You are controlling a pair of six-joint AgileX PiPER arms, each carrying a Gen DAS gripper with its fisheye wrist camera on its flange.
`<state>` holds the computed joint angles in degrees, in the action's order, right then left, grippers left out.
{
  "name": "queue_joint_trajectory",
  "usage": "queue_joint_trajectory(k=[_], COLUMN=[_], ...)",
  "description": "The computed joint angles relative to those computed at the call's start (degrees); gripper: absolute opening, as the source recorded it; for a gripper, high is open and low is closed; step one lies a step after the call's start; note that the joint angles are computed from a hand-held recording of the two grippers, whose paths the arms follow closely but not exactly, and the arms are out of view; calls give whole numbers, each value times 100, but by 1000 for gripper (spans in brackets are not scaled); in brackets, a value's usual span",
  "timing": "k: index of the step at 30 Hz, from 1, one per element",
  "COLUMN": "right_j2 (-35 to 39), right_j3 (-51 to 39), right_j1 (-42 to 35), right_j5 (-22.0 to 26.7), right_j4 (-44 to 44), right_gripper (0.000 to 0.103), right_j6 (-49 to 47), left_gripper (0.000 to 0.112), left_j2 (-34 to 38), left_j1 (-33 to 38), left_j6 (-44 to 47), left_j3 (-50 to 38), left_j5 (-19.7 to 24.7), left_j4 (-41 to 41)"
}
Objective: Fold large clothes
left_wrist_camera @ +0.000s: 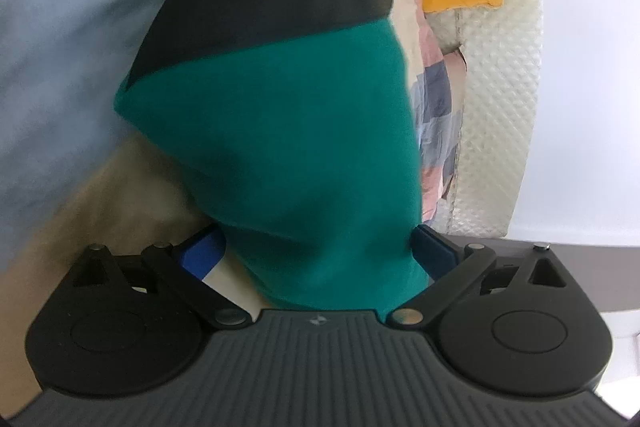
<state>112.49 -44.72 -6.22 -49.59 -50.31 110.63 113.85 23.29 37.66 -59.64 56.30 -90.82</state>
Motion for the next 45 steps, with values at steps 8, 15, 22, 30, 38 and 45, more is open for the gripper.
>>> queue_joint_trajectory(k=[8, 15, 22, 30, 38, 45], right_j2=[-186, -348, -700, -1365, -1953, -2953], right_j3=[256, 448, 946, 1249, 1640, 2228], right_j1=[120, 289, 458, 505, 463, 334], right_j5=[84, 143, 77, 277, 439, 735], right_j4=[729, 1309, 1926, 1905, 1744, 1271], right_gripper=[93, 78, 49, 18, 10, 9], right_j6=[-670, -1042, -2065, -2460, -2606, -2530], left_gripper=[89, 56, 40, 19, 13, 12], left_j2=[127, -239, -686, -1445, -2279, -3148], left_j1=[-425, -636, -947, -917, -439, -150], left_j6=[395, 478, 652, 803, 861, 647], left_j3=[-99, 44, 35, 327, 1007, 1461], left_j5=[-292, -788, -1250, -1362, -1062, -809], left_j4=[-526, -567, -517, -256, 273, 851])
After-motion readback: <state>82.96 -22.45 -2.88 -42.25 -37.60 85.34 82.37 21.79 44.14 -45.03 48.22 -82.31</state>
